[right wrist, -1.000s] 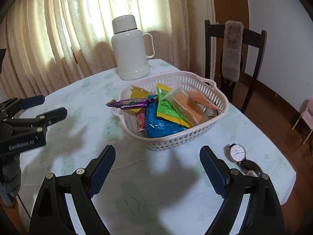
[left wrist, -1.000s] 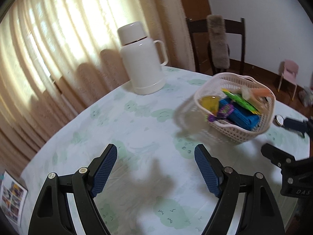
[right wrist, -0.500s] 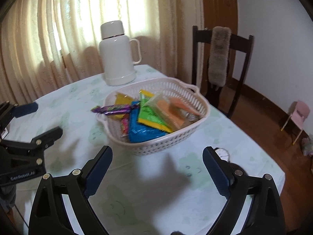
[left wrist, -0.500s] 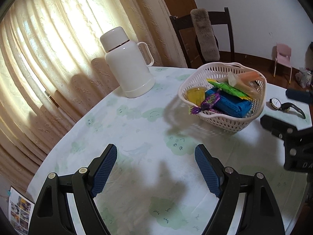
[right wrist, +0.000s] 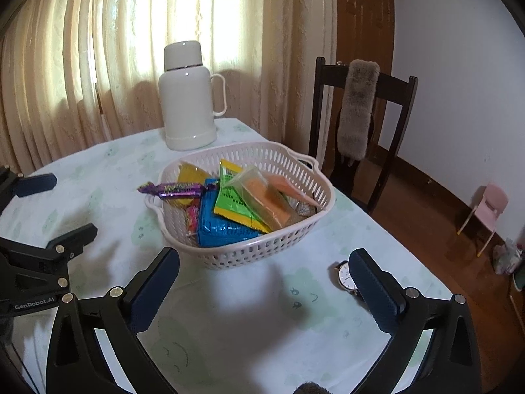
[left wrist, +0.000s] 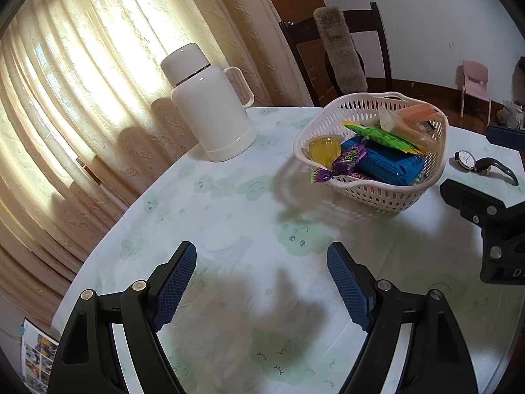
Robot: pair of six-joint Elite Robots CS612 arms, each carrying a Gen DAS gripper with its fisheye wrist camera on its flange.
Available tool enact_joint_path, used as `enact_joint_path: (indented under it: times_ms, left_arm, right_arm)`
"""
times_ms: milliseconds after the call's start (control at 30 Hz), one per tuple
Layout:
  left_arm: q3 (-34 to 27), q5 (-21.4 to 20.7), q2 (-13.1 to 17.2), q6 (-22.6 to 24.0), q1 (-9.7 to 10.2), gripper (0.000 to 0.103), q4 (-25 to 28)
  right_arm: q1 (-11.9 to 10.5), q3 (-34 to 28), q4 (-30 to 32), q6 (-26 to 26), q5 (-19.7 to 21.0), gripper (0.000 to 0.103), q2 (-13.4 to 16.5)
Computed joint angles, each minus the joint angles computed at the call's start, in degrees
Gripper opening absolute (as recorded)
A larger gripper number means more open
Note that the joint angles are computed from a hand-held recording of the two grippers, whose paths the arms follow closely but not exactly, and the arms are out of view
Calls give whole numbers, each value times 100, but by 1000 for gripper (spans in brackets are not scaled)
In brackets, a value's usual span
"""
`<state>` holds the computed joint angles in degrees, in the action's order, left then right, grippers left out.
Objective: Organize snacks
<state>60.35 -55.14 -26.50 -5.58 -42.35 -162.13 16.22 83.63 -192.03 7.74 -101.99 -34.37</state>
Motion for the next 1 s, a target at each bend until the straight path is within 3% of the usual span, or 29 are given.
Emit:
enact_joint_path:
  times_ms: [567, 700, 1000]
  left_arm:
    - [-12, 16, 9, -35, -4, 79, 67]
    - [-19, 20, 9, -59, -3, 79, 90]
    - [-37, 21, 13, -140, 11, 79, 187]
  right_arm:
    - [-24, 26, 178, -23, 429, 103, -19]
    - [-67, 43, 222, 57, 765, 103, -32]
    - [-111, 72, 42, 102, 1015, 103, 0]
